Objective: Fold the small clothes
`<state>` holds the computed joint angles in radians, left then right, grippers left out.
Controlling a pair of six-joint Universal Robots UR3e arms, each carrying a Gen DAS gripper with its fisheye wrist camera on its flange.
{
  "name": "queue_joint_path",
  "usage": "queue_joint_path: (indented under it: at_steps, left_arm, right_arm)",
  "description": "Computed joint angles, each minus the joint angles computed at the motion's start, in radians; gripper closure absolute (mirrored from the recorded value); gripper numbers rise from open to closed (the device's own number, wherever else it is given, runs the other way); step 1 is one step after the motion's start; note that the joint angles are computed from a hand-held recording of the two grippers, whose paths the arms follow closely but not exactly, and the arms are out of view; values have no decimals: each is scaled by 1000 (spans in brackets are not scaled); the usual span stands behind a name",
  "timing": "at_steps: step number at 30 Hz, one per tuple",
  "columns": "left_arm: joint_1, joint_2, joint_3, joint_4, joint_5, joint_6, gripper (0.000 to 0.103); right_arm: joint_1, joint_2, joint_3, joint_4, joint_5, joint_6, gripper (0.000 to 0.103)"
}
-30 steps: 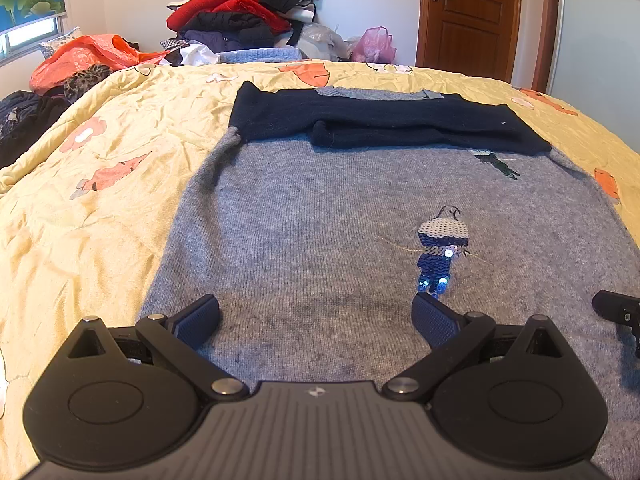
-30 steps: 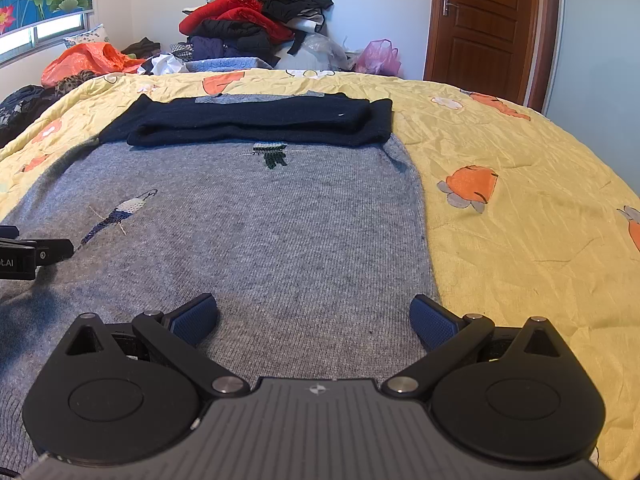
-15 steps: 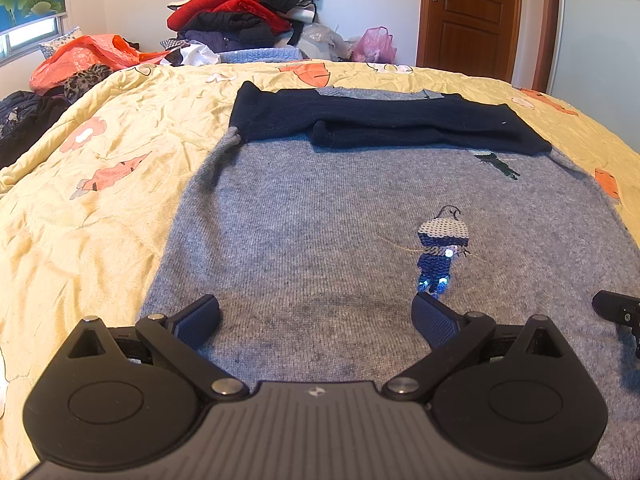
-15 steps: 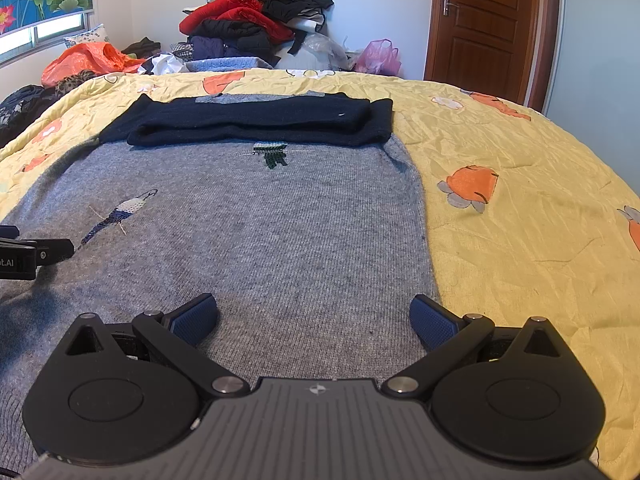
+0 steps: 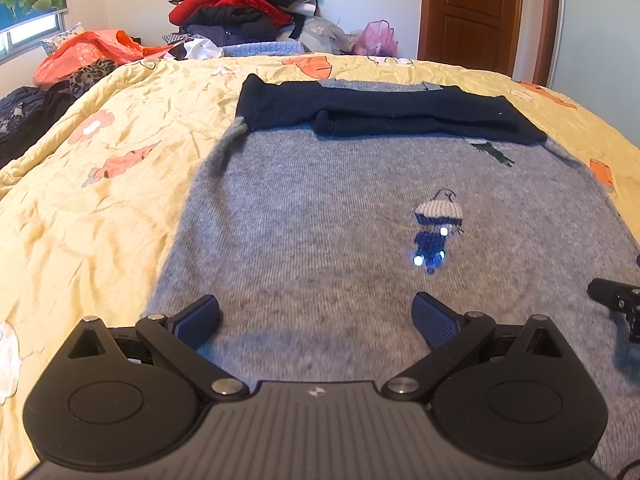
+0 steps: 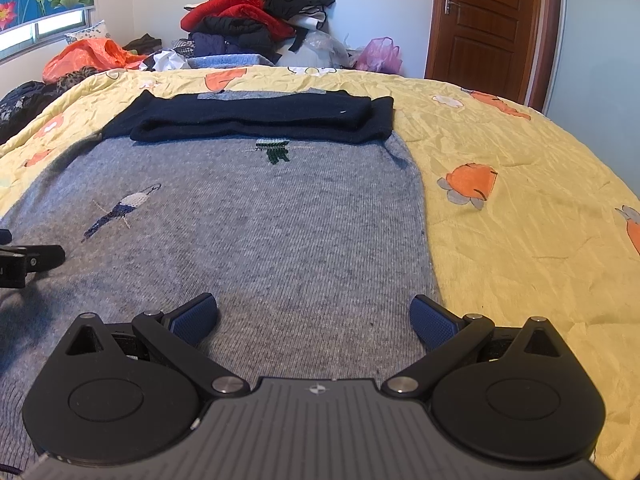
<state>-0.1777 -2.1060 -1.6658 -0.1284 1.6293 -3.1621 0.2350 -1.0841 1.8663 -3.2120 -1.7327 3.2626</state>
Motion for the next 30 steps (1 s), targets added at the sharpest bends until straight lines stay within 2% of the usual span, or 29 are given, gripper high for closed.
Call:
queue_joint_path:
  at_steps: [22, 30]
  left_arm:
    - [26, 143, -207, 51, -21, 12, 0]
    - [21, 163, -226, 42, -9, -2, 0]
  right_arm:
    - [13, -146, 180, -17, 34, -33, 0]
    - [25, -205, 237, -5, 38, -44, 0]
